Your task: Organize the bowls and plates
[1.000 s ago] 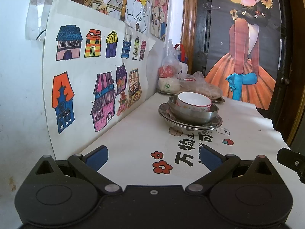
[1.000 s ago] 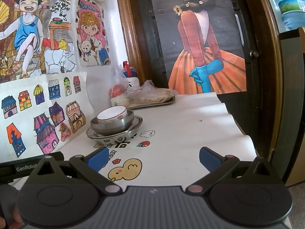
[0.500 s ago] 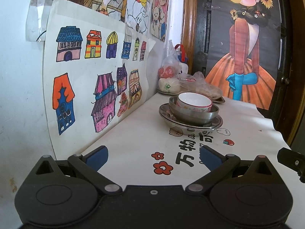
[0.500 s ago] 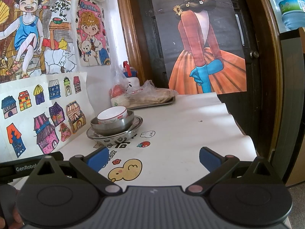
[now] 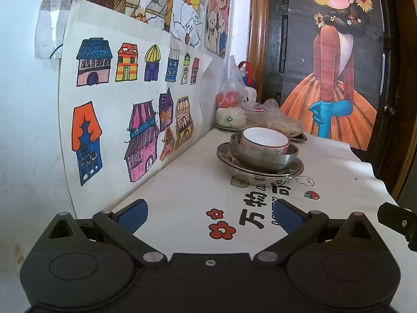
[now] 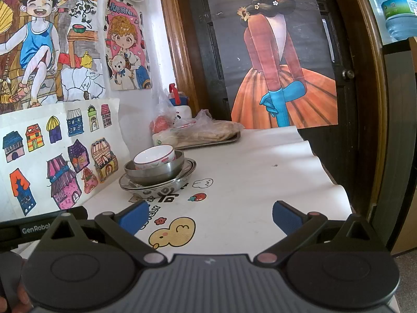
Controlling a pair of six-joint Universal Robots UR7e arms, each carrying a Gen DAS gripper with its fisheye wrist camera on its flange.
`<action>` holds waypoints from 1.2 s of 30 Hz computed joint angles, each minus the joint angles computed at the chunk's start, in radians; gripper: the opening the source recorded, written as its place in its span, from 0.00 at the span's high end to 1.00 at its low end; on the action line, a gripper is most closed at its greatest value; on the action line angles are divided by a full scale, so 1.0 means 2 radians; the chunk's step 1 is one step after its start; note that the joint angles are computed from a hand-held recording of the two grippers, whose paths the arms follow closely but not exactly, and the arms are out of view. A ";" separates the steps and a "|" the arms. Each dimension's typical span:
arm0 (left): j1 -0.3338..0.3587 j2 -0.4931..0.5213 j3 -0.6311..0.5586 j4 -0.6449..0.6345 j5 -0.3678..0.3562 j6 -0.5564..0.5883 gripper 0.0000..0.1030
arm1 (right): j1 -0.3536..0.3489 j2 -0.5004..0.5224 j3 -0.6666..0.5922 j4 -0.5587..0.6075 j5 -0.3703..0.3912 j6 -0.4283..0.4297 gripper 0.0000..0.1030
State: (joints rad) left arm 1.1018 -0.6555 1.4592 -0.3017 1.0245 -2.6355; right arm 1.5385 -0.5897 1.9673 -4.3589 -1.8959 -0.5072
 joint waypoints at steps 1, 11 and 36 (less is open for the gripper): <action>0.000 0.000 0.000 0.000 0.000 0.000 0.01 | 0.000 0.000 0.000 0.000 0.001 0.000 0.00; -0.001 -0.002 0.004 -0.007 -0.002 0.002 0.01 | 0.000 0.002 0.000 0.001 0.001 0.001 0.00; -0.001 0.004 -0.006 0.008 -0.010 0.004 0.01 | -0.001 0.006 -0.001 0.002 0.003 0.004 0.00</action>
